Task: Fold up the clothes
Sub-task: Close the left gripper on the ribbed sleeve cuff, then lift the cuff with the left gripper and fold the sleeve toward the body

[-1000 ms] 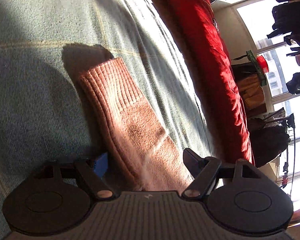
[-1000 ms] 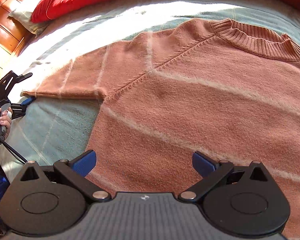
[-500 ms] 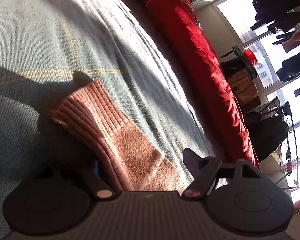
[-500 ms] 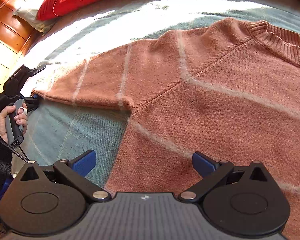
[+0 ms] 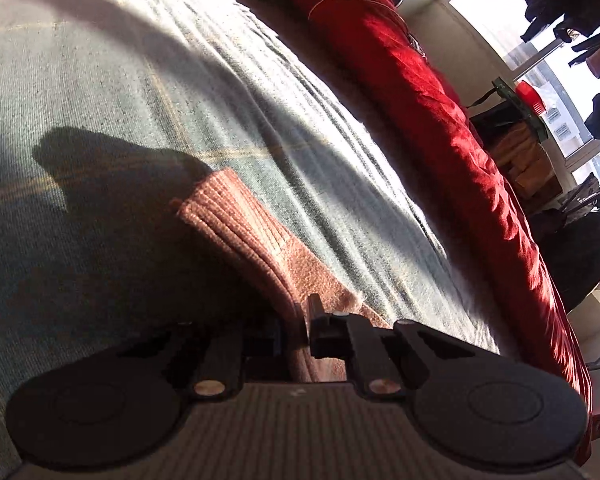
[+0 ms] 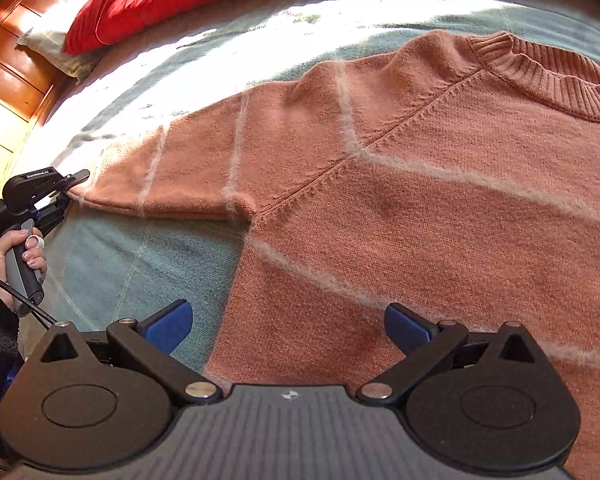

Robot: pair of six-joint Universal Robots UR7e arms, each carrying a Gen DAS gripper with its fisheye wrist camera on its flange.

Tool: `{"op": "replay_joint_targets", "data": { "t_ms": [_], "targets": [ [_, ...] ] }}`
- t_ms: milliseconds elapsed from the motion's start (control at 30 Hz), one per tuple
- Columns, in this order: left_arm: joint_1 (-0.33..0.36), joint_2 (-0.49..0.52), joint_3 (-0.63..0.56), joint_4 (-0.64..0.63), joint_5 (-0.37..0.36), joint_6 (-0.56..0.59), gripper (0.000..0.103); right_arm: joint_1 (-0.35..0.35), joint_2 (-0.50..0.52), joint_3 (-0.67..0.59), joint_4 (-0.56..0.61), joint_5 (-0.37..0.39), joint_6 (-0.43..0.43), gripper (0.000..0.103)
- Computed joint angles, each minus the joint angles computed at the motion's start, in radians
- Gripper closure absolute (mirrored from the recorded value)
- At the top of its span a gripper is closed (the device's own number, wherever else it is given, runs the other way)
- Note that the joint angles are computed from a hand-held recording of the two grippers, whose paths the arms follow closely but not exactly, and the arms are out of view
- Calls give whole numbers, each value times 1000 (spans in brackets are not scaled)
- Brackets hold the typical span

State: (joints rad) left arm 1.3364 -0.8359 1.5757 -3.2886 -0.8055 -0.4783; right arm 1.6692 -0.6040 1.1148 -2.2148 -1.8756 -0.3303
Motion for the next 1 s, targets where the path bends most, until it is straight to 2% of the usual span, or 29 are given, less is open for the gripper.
{"op": "replay_joint_targets", "data": {
  "t_ms": [233,533,733,1000],
  "targets": [
    [-49,-5,-10,-14,-22,57,93,-15,-34,44,-32,8,9,0],
    [-119,39,-94,-10,-77,151,93,-43,-94,106,-59,50,9,0],
    [-167,93,-151,-18,-108,189,93,-70,-146,148,-75,80,-9,0],
    [-230,177,-231,-12,-123,222,93,-122,-230,197,-61,127,-75,0]
  ]
}}
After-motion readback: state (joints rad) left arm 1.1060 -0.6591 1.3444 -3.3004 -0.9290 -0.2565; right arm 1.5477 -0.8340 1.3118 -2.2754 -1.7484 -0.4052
